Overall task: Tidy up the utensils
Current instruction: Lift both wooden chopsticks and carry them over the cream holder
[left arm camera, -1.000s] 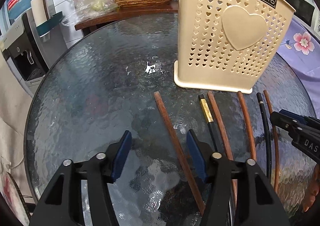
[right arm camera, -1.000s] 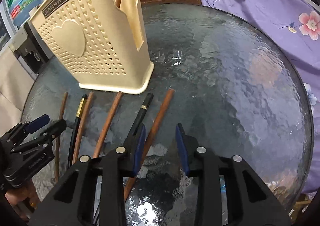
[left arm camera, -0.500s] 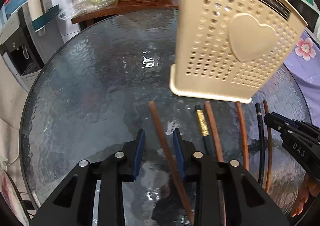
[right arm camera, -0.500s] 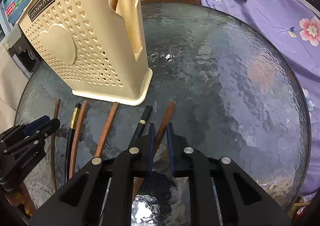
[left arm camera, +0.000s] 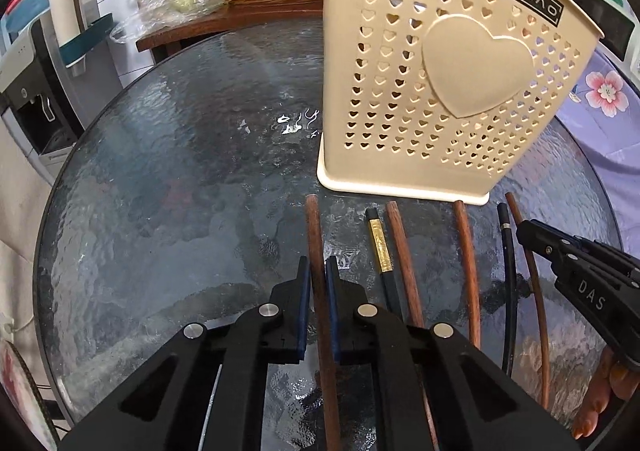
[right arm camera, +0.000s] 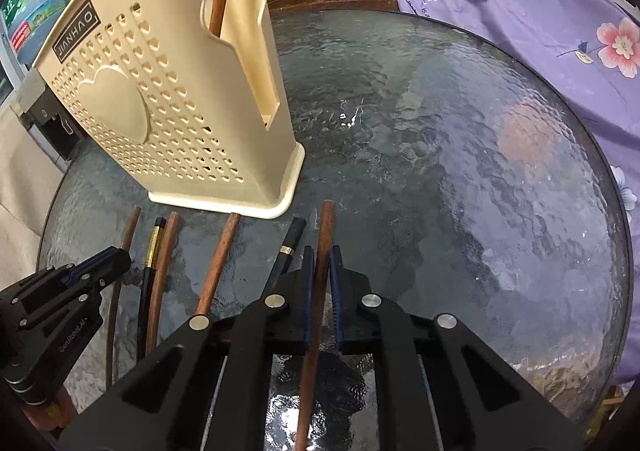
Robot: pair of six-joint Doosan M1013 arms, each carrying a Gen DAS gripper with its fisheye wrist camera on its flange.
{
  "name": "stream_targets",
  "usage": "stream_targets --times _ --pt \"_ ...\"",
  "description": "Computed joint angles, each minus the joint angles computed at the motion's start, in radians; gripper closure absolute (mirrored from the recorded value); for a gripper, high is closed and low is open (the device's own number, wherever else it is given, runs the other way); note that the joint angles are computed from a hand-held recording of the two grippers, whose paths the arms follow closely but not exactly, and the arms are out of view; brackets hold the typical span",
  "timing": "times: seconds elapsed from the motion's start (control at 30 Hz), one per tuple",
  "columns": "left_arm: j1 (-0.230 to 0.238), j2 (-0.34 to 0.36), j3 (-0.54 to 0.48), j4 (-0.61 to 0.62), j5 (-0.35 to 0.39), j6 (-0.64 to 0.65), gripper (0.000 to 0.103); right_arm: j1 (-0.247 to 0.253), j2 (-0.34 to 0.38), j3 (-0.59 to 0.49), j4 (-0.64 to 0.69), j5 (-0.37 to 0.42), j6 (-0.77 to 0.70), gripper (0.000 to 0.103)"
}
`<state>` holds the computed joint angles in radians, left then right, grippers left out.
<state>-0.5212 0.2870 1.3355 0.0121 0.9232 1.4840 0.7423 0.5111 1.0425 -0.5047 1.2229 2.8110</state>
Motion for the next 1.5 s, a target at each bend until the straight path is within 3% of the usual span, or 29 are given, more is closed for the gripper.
stream_targets --times 0.63,1.13,1.5 --pt "0.024 -0.009 0.001 -0.068 -0.030 0.017 0.096 0.015 -0.051 0.072 -0.061 -0.125 0.075 0.095" --pt "0.025 -0.089 0.042 -0.134 -0.118 0.071 0.096 0.075 -0.122 0.119 -0.251 -0.192 0.165 0.095" --pt "0.041 -0.125 0.052 -0.219 -0.137 0.141 0.096 0.115 -0.148 0.114 -0.328 -0.221 0.153 0.095"
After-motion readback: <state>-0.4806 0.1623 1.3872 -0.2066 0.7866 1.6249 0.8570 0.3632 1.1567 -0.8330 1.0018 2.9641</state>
